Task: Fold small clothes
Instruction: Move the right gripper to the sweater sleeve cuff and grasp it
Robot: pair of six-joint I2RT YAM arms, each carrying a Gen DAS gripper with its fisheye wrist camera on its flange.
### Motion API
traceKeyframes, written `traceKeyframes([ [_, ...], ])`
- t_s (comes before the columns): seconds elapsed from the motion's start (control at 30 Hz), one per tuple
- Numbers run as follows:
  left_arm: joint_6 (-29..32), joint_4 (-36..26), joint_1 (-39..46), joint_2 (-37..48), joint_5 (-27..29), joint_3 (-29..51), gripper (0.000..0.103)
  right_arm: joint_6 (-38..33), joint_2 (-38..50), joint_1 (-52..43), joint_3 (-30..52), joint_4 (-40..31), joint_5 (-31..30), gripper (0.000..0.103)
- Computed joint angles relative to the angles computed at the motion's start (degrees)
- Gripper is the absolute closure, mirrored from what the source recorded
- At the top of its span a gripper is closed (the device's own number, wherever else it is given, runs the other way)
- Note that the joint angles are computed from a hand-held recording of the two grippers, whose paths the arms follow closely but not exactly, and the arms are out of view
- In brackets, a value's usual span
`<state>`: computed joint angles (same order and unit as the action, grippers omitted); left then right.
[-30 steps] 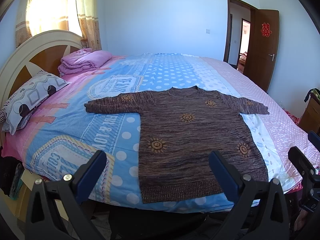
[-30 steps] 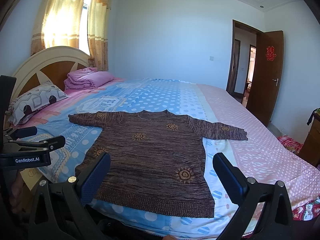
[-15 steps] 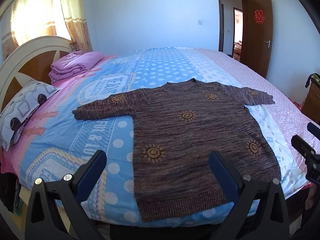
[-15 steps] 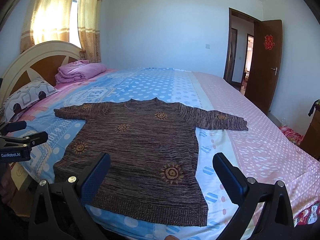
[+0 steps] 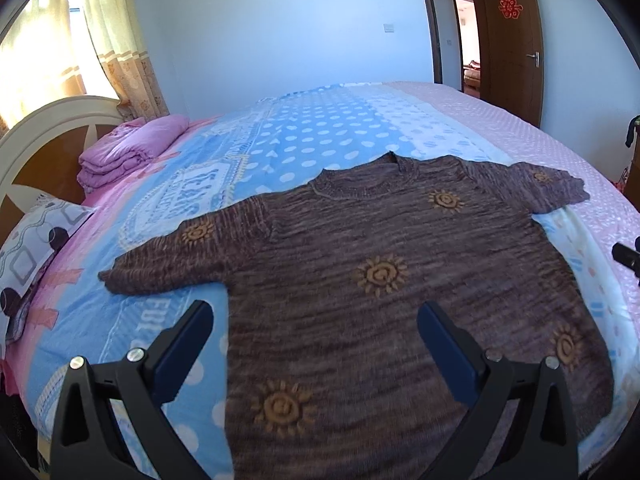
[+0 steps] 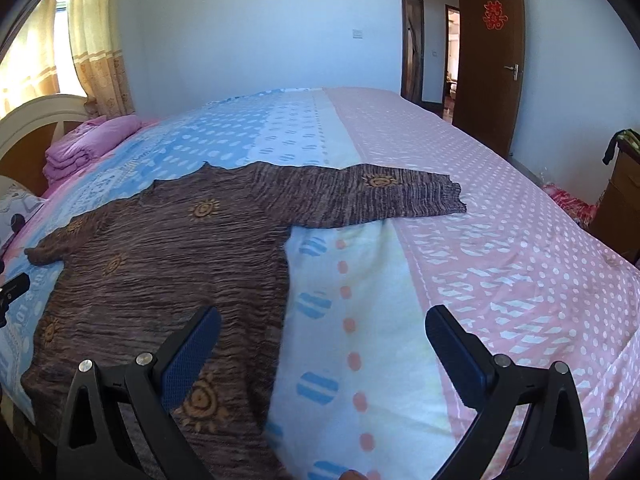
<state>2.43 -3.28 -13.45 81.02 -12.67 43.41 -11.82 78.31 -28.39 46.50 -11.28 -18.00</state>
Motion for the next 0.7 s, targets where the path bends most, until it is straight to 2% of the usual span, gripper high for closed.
traceKeyframes([
  [0.13, 0.4, 3.3, 0.2, 8.9, -1.9, 5.3, 0.0, 1.4, 12.6, -2.2, 10.9, -0.5, 0.0, 0.001],
  [0.23, -0.3, 2.4, 1.0, 13.7, -0.5, 9.6, 0.0, 2.6, 20.3, -3.5, 19.2, -2.2, 0.8, 0.001],
  [0.33, -0.5, 3.5, 1.2, 18.2, -3.5, 13.0, 0.0, 3.6, 26.1, -4.7, 25.9, -3.5, 1.5, 0.001],
  [0.47, -0.2, 2.6, 2.2, 24.0, -4.6, 18.4, 0.0, 6.1, 33.9, -6.9, 36.3, -7.5, 0.1, 0.002],
  [0.57, 0.1, 2.6, 3.4, 27.3, -5.6, 21.5, 0.0, 8.6, 40.0, -8.5, 45.9, -11.5, -1.0, 0.006],
  [0.67, -0.1, 2.6, 4.9, 30.2, -7.2, 24.5, 0.0, 10.7, 46.2, -9.4, 56.4, -16.5, -1.5, 0.019],
  [0.7, -0.5, 2.4, 5.4, 30.8, -7.5, 25.3, 0.0, 11.1, 48.4, -9.6, 60.2, -18.7, -2.0, 0.02],
])
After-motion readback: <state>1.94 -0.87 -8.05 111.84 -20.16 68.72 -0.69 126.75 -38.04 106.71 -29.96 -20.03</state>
